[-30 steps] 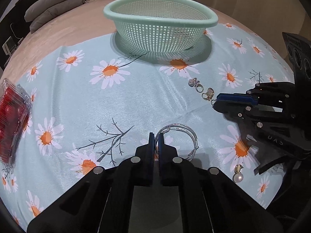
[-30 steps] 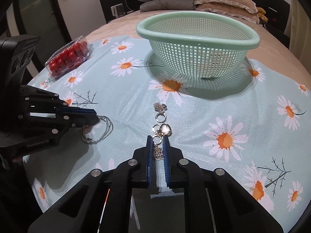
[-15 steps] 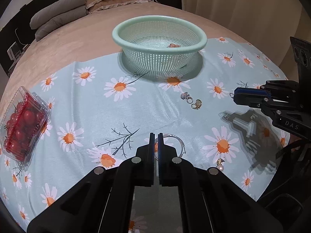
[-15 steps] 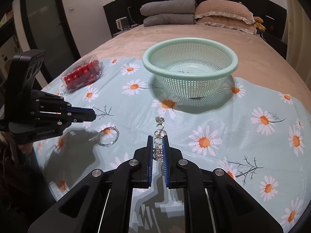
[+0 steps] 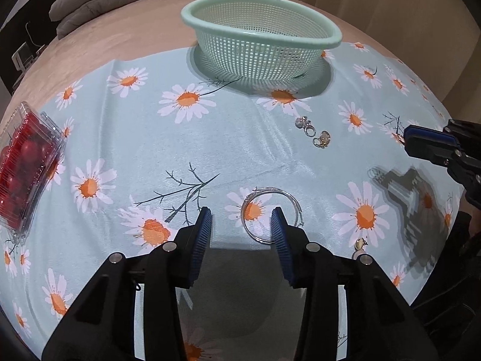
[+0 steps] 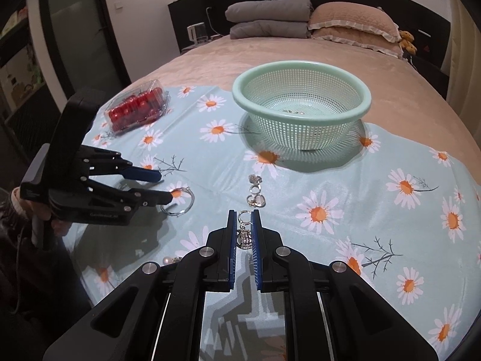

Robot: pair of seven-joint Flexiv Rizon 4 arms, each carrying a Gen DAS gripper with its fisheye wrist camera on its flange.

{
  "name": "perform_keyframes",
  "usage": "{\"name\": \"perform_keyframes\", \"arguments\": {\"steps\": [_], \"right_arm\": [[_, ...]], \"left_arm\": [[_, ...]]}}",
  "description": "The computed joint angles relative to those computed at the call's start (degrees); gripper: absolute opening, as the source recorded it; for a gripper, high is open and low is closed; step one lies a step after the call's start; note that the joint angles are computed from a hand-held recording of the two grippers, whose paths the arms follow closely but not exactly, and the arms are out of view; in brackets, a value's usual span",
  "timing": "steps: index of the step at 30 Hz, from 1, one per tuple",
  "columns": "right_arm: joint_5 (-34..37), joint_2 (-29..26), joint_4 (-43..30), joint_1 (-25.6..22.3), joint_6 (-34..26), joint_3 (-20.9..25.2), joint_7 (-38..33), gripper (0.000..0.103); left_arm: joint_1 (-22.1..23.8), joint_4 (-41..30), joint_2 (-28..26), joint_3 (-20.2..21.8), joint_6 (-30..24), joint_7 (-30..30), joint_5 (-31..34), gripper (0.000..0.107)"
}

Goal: Organize jewelry
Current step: 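Carry the hoop and charm earrings toward the green basket with both tools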

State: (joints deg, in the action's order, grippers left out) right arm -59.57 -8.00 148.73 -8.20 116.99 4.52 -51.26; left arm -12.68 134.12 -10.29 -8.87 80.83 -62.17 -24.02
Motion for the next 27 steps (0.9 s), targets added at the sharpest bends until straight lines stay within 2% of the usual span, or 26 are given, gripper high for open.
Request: {"name": "perform_keyframes", "arguments": {"steps": [1,2,3,5,14,18,22,24,27], "right_arm": [[0.28,-0.01,0.01,0.02,-0.03,-0.04,-0.07,0.009],[0.08,-0.06,0.04,-0.17,0.08,-0.12,0.1,0.009],[-0.23,-0.09,-0.03,-0.36,0.08,-0.21,0.3,0.009],[-0.6,-0.22,-0.16,-0.64,0.29,-0.35,0.43,0.009],[-3.25,-0.5,-0.43,-1.66,0.93,-0.84,1.87,0.009],[-3.69,-0.38,-0.39,-1.71,1.11,-1.11,2.11,0.009],[-4.1,-0.09,-0.31,-1.94,1.81,-1.49,2.25,0.009],[-0.21,0.62,0.22,-0.98,1.71,-1.28,0.07,0.009],[-3.47,1.19,-0.3,-2.24,2.81,-1.99,2.17,0.009]], "left_arm": [[0.0,-0.41,-0.37,0.23,-0.56,-0.11,0.46,0.021],[-0.25,-0.95,-0.75,0.95,-1.3,-1.05,1.69,0.006],[-0.13,-1.05,-0.93,0.91,-1.44,-1.19,1.77,0.004],[1.06,-0.33,-0.76,-1.3,-1.01,1.67,-1.68,0.003],[0.05,0.61,1.0,-0.93,-0.7,3.25,-2.07,0.002],[-0.85,0.74,2.2,0.64,-0.48,2.18,-0.39,0.002],[-0.91,1.48,4.15,0.71,0.01,4.03,-2.18,0.002],[-1.15,1.47,4.85,1.04,0.07,5.05,-2.58,0.002],[-1.51,0.79,5.39,2.14,-0.36,3.87,-0.88,0.002]]}}
